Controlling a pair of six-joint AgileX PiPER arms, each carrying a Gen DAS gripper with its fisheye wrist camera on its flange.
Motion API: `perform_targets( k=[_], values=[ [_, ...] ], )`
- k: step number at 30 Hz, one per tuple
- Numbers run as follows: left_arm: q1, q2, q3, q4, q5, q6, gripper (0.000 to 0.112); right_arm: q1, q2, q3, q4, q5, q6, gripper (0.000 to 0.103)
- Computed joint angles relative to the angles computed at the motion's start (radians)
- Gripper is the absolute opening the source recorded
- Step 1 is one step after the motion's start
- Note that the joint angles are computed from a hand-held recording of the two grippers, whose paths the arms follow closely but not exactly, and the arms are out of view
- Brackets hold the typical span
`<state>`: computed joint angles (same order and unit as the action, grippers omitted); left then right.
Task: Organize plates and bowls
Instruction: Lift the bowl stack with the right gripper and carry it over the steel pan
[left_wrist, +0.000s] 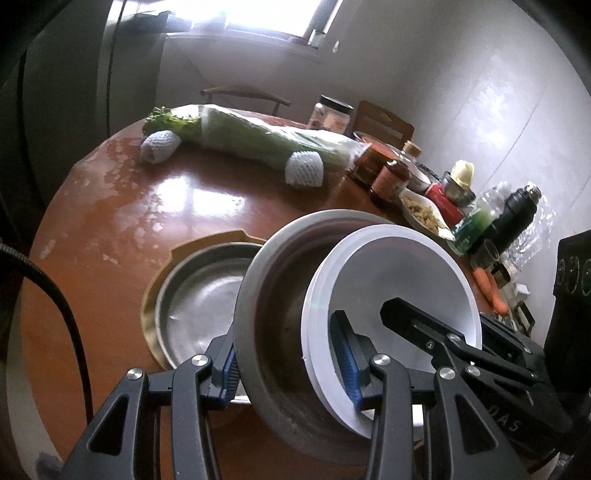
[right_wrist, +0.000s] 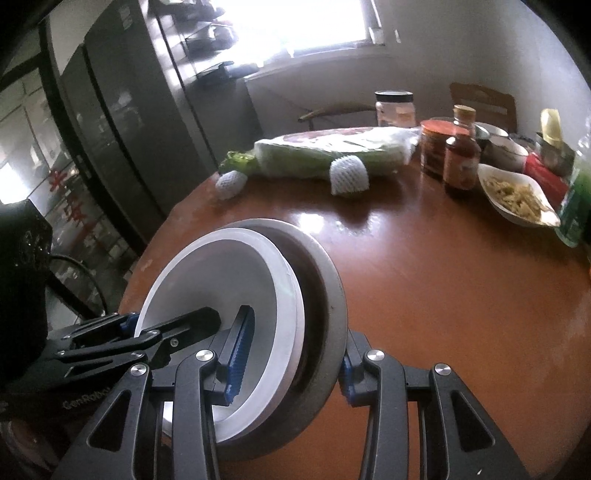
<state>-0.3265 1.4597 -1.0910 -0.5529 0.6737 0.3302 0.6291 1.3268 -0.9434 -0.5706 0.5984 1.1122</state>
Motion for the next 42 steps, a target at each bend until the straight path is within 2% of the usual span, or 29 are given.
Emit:
perform_targets(
  k=[27,42],
  values=[
    [0.182,0.102,-0.14,-0.037,0.07,0.075,0.044,-0.042,0.274,-0.339,0.181,0.007,-0.292,0.043],
    [0.151,0.166,-0.145,-0.011,0.063,0.071,0.045,-0.087,0.314,-0.308,0.269,-0.026,-0.354,0.043]
  ],
)
